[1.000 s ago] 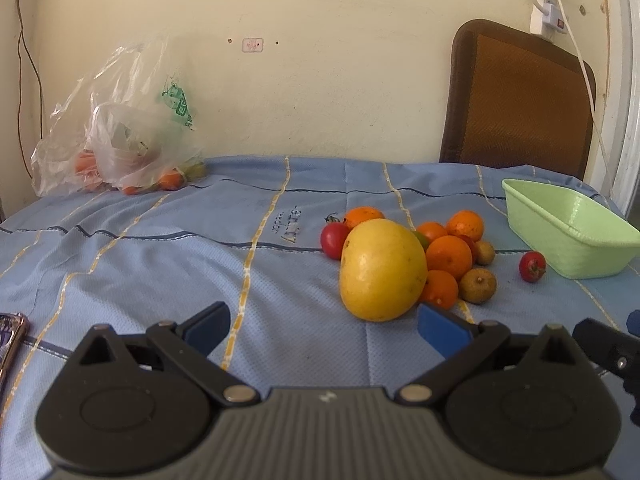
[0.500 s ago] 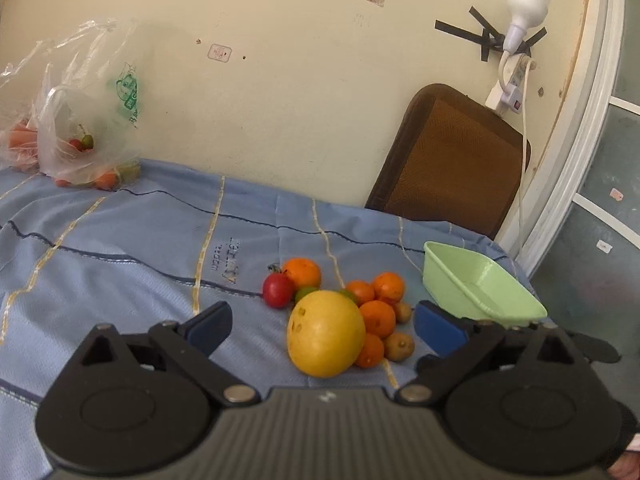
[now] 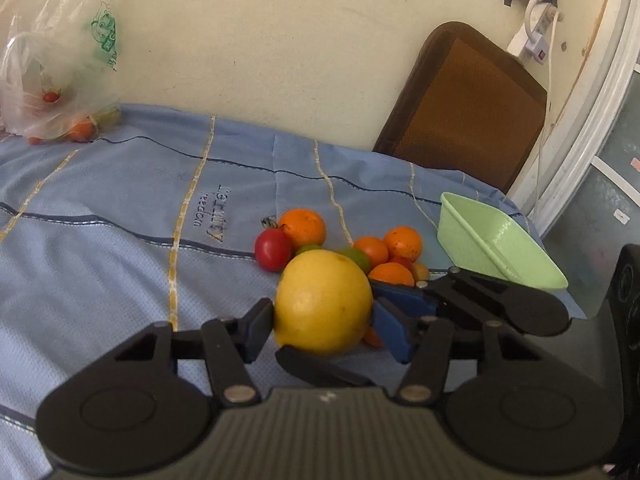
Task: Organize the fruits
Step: 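Carry the grapefruit into the green basin and open the left tool, then grasp a small tangerine from the pile with the left tool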
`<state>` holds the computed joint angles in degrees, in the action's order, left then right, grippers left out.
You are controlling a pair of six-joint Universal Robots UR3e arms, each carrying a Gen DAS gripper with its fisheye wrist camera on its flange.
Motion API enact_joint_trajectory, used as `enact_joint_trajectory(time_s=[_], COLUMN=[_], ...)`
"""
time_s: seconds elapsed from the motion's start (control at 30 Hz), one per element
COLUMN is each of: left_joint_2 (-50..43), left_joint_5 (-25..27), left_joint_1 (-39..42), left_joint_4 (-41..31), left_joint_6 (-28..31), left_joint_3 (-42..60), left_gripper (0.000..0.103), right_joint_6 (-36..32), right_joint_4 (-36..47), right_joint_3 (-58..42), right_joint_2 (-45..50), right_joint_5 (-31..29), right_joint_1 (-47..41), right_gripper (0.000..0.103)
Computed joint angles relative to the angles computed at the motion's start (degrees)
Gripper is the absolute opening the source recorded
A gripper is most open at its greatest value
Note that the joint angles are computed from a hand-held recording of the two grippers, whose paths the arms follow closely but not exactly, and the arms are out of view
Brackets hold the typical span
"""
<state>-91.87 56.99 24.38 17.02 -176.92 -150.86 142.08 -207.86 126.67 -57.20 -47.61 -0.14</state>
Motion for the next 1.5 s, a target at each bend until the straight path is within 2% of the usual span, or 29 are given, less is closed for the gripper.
enact_joint_trajectory(time_s=[0.07,0.13,0.2,0.3,0.37,0.53,0.6,0.63,0.77,0.87,0.97,1.03,1.1,1.13,1.17,1.23,1.27,1.3,1.33,1.37,1.4,1.43,1.5], left_joint_2=[3.0,2.3,-2.0,-12.4,-19.8,-34.0,-36.9,-37.9,-39.7,-38.5,-35.4,-31.8,-26.9,-23.7,-20.7,-14.0,-10.8,-7.9,-5.2,-2.5,-0.6,1.1,2.8], left_joint_5=[0.3,2.4,5.8,10.1,10.6,10.6,12.0,12.5,14.3,15.3,16.2,16.9,14.4,14.2,13.7,9.9,8.3,7.1,6.3,6.2,6.1,5.5,2.8], left_joint_1=[-1.7,-6.8,-13.8,-24.3,-29.1,-35.6,-37.3,-37.7,-39.3,-39.7,-39.9,-39.5,-36.9,-35.4,-33.5,-27.9,-24.8,-21.8,-18.9,-16.2,-13.7,-11.2,-7.2], left_joint_4=[-1.2,-0.3,1.0,-1.0,-4.6,-15.1,-17.0,-18.2,-19.9,-16.8,-12.4,-8.4,-2.0,1.0,3.3,7.5,9.0,10.4,11.2,10.9,10.4,9.3,6.5], left_joint_6=[-1.6,-4.4,-7.7,-10.7,-12.2,-16.1,-17.1,-17.3,-18.5,-19.1,-18.4,-16.9,-16.0,-16.1,-15.7,-14.8,-14.1,-13.0,-11.4,-9.2,-7.2,-5.3,-1.9], left_joint_3=[0.6,4.5,11.5,27.2,38.3,59.4,62.8,64.2,66.6,64.4,59.2,53.0,43.6,38.2,33.4,23.4,18.8,14.5,10.8,7.8,5.4,3.3,1.1], left_gripper=[0.056,0.056,0.056,0.057,0.057,0.058,0.058,0.062,0.071,0.074,0.074,0.074,0.083,0.083,0.083,0.083,0.083,0.081,0.078,0.076,0.071,0.066,0.061], right_joint_6=[1.3,2.8,4.7,5.9,6.0,1.7,0.3,-0.1,-0.6,-1.3,-1.2,1.1,2.5,4.4,6.2,6.0,6.2,5.9,4.7,2.4,-0.1,-0.3,3.3], right_joint_4=[-5.5,-10.3,-12.9,-13.4,-10.2,8.7,14.5,16.4,17.9,12.6,8.3,3.9,2.7,-0.8,-4.9,-7.7,-8.7,-7.9,-6.0,-0.8,5.1,7.1,2.4], right_joint_3=[3.9,7.4,9.6,10.5,9.4,3.0,0.1,-1.2,-2.8,0.5,3.5,6.1,9.6,12.2,14.9,19.9,22.1,23.5,24.7,25.5,25.8,25.2,22.7], right_joint_2=[-1.1,-2.7,-5.0,-7.9,-9.4,-12.1,-11.1,-10.5,-9.2,-9.1,-9.5,-9.4,-10.8,-10.4,-9.8,-10.2,-10.4,-10.8,-11.5,-13.9,-16.6,-17.1,-14.0], right_joint_5=[2.9,5.8,8.0,8.7,7.8,4.5,3.4,2.7,1.9,4.3,7.0,9.8,13.6,15.8,18.0,22.1,23.6,25.1,26.3,27.1,26.7,25.0,19.9], right_joint_1=[-2.9,-7.1,-12.3,-19.8,-23.9,-29.2,-29.6,-29.4,-29.1,-30.8,-33.1,-35.5,-38.5,-40.2,-41.9,-44.4,-45.2,-45.5,-45.5,-44.7,-43.2,-40.6,-34.3], right_gripper=[0.064,0.064,0.064,0.064,0.064,0.064,0.064,0.064,0.065,0.073,0.073,0.073,0.074,0.073,0.069,0.064,0.055,0.048,0.045,0.039,0.038,0.038,0.038])
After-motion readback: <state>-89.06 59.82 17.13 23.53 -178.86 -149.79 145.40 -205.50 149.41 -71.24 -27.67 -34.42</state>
